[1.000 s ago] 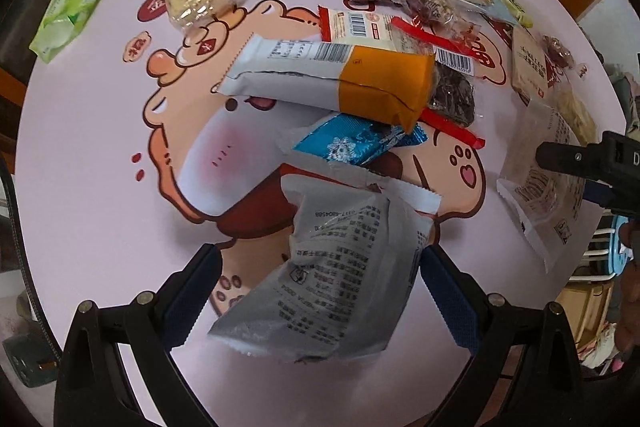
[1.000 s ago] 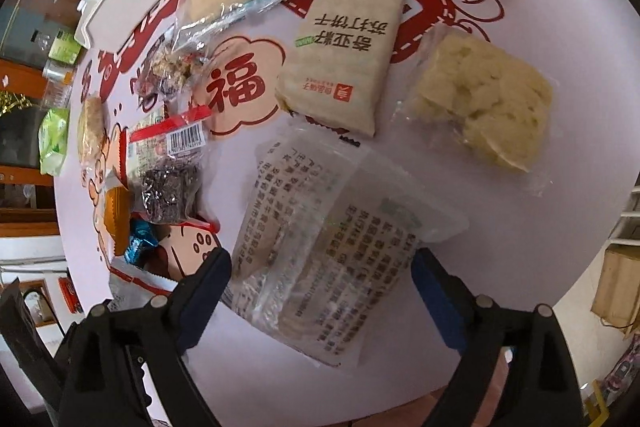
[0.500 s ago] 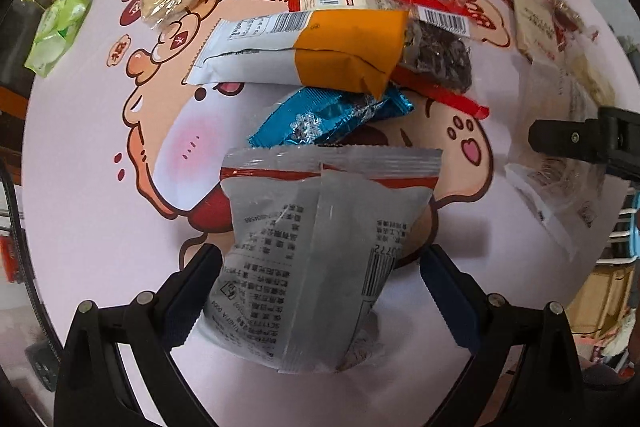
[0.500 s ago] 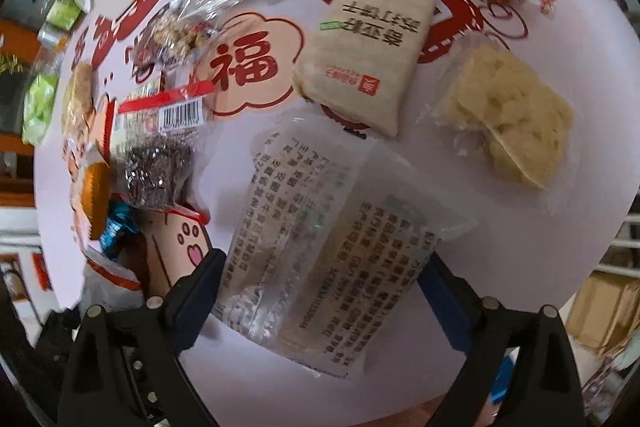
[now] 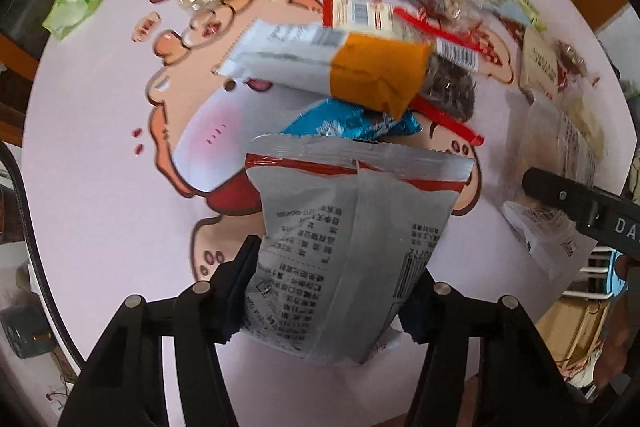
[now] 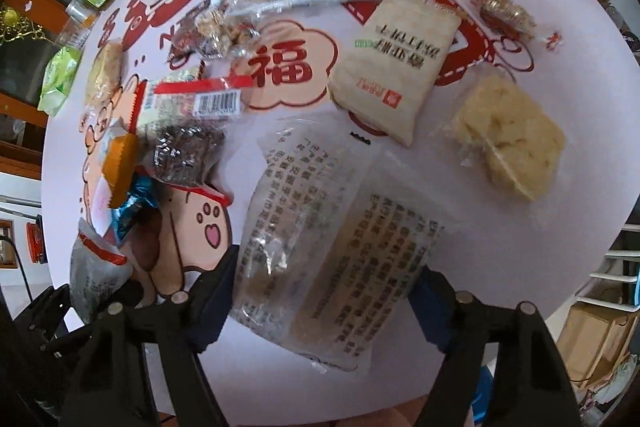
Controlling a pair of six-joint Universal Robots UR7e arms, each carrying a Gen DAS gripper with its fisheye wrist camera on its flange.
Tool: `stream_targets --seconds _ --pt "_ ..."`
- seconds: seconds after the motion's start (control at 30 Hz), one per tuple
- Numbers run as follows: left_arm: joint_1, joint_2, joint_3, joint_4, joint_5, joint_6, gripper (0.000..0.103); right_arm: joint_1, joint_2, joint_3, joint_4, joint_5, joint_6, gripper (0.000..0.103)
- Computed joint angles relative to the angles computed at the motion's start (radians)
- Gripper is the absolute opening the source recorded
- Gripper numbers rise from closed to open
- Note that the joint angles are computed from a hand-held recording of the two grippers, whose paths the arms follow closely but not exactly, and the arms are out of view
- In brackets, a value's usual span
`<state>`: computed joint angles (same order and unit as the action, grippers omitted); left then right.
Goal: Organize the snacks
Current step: 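Carry both bags to the white tray and open both tools to drop them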
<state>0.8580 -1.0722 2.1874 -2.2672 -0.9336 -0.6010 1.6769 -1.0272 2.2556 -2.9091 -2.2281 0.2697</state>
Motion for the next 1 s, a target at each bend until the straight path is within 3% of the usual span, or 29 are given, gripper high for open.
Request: stream_targets --seconds 0.17,0.47,0.67,0.8,1.0 --pt "-0.068 -0.069 0.010 0.003 0.025 -0.017 0.059 0.056 -0.045 -0.034 0.016 -0.011 -0.040 0.078" --pt "-0.155 -0.088 -0.092 -0.051 0.123 0.040 0.059 0.171 -0.087 -0.212 0.045 -0.055 -0.271 0.078" --pt "-0.137 0.005 -0.262 -0.062 0.208 0.063 0.059 0.202 -0.035 -0.408 0.009 -0.064 -0.525 0.078" --pt "-0.108 0.099 -0.444 -0.003 0.279 0.082 0.059 0.166 0.047 -0.601 0.084 -0.017 -0.595 0.078" --pt "-0.039 0.285 -0.716 -0.052 0.384 0.178 0.059 0.083 0.251 -0.923 0.194 0.031 -0.660 0.078"
